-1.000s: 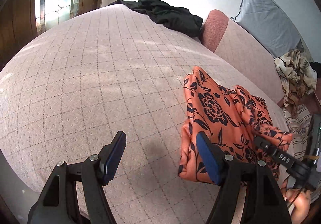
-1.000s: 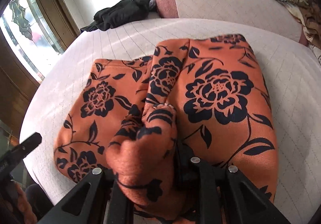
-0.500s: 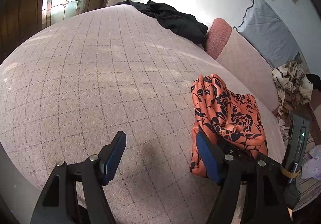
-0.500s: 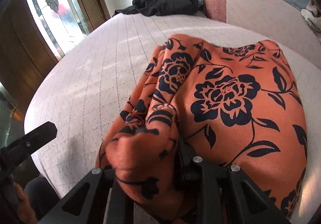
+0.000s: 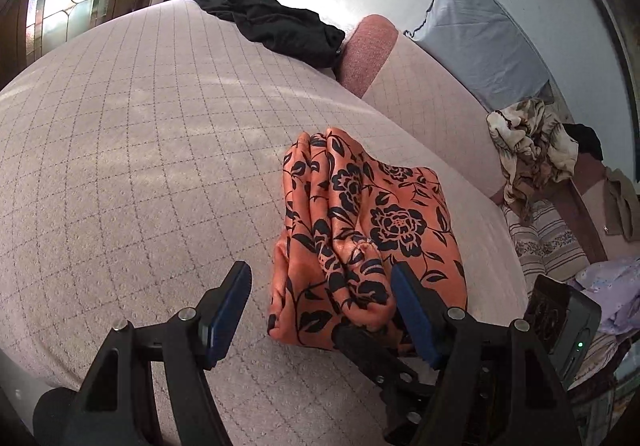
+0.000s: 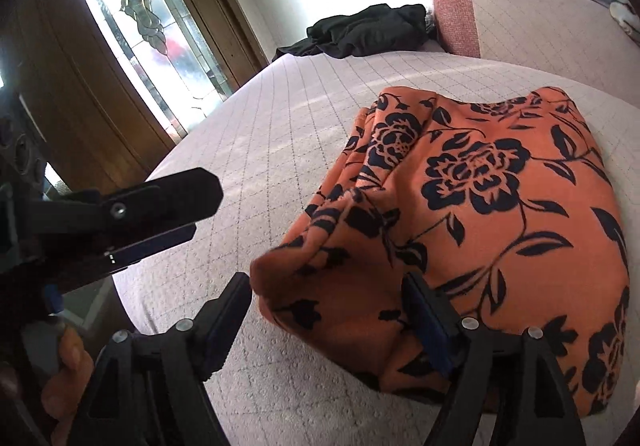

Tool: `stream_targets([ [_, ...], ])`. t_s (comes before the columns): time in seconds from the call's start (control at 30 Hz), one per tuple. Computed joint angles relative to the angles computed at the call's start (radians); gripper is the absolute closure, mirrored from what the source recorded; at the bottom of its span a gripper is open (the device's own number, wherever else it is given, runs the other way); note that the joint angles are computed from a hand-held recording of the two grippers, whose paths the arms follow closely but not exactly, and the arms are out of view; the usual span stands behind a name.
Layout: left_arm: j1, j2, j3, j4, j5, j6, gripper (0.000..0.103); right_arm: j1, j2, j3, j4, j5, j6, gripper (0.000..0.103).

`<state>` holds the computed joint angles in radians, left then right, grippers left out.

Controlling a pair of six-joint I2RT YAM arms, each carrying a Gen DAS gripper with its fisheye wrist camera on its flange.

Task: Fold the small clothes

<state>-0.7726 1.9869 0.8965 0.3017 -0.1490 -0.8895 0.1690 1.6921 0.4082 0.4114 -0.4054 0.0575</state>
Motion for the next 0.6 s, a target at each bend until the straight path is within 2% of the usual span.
stream_targets([
  [0.1, -0.021, 0.044, 0.054, -0.044, 0.011, -0.004, 0.030, -0.135, -0.139, -0.103, -0.037, -0.083, -0.034, 0.023],
  [0.2, -0.063, 0.075, 0.133, -0.108, -0.014, 0.017, 0.030, -0.292, -0.212, -0.124, -0.100, -0.162, -0.078, 0.022],
  [0.3, -0.100, 0.131, 0.276, -0.254, -0.074, 0.077, 0.030, -0.437, -0.204, -0.100, -0.144, -0.232, -0.116, 0.021],
  [0.37, -0.081, 0.212, 0.381, -0.353, -0.026, 0.069, 0.032, -0.510, -0.177, -0.076, -0.173, -0.266, -0.131, 0.021],
  [0.4, -0.066, 0.252, 0.414, -0.378, 0.000, 0.043, 0.050, -0.537, -0.154, -0.059, -0.186, -0.285, -0.134, 0.021],
  [0.43, -0.049, 0.287, 0.444, -0.410, 0.031, 0.012, 0.074, -0.554, -0.131, -0.045, -0.187, -0.297, -0.130, 0.021],
  [0.5, -0.025, 0.284, 0.395, -0.325, 0.098, -0.032, 0.089, -0.574, -0.097, -0.022, -0.193, -0.317, -0.139, 0.021],
  [0.6, -0.081, 0.166, 0.324, -0.286, -0.067, 0.007, 0.091, -0.582, -0.069, 0.012, -0.212, -0.320, -0.154, 0.021],
])
